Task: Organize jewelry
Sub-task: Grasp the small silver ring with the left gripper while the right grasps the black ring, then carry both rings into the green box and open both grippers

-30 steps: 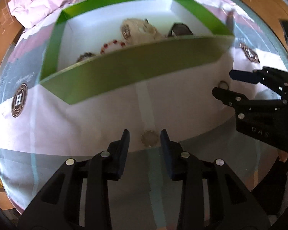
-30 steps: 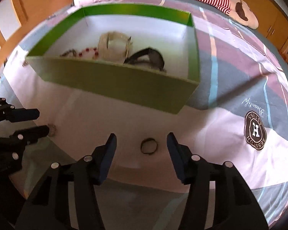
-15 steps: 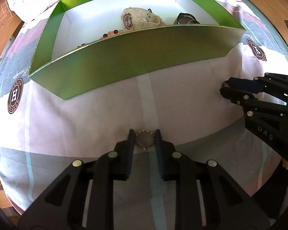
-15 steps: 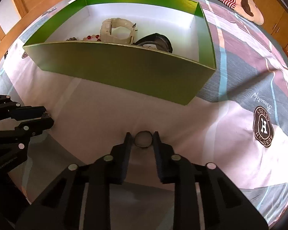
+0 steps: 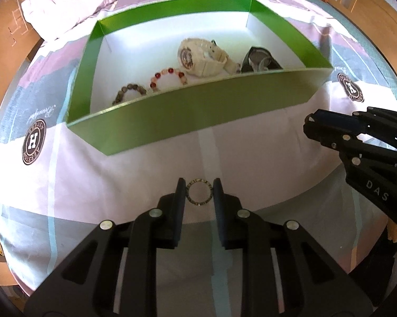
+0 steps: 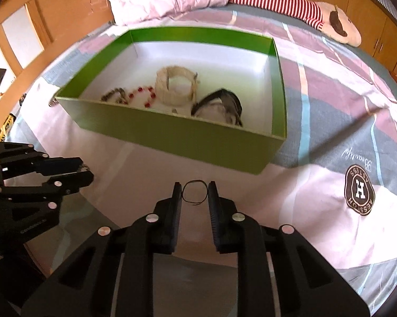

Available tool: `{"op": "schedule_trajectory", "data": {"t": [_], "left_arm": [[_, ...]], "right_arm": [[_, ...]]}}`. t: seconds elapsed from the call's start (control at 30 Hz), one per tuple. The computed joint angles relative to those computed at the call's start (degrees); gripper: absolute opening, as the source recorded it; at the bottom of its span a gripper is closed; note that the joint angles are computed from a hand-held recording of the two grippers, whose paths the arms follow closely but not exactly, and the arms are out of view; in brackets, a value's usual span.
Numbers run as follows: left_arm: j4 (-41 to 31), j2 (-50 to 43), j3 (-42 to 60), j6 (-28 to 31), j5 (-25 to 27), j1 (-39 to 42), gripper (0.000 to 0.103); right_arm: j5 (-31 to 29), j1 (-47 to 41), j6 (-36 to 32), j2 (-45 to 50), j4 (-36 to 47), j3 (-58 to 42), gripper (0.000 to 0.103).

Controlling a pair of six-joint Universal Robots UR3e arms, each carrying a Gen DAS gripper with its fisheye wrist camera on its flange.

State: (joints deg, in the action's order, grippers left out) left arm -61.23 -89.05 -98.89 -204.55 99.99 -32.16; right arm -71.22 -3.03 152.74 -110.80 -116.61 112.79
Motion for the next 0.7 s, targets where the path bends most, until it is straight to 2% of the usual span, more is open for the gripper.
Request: {"op": "schedule_trajectory", "data": {"t": [0.4,0.7], "left_arm": [[1.52,0.59,0.79,-1.15,2.8,-1.19,0.021],[4.69,0.44,4.08,-0.71,6.9,-2.03,0.021]], "right_arm": [[-0.25,0.5,0.98,-0.09,-2.48,1.21,0.02],[8.02,-2.99,2.23,-4.32,-6.03,0.64,0.02]]}}
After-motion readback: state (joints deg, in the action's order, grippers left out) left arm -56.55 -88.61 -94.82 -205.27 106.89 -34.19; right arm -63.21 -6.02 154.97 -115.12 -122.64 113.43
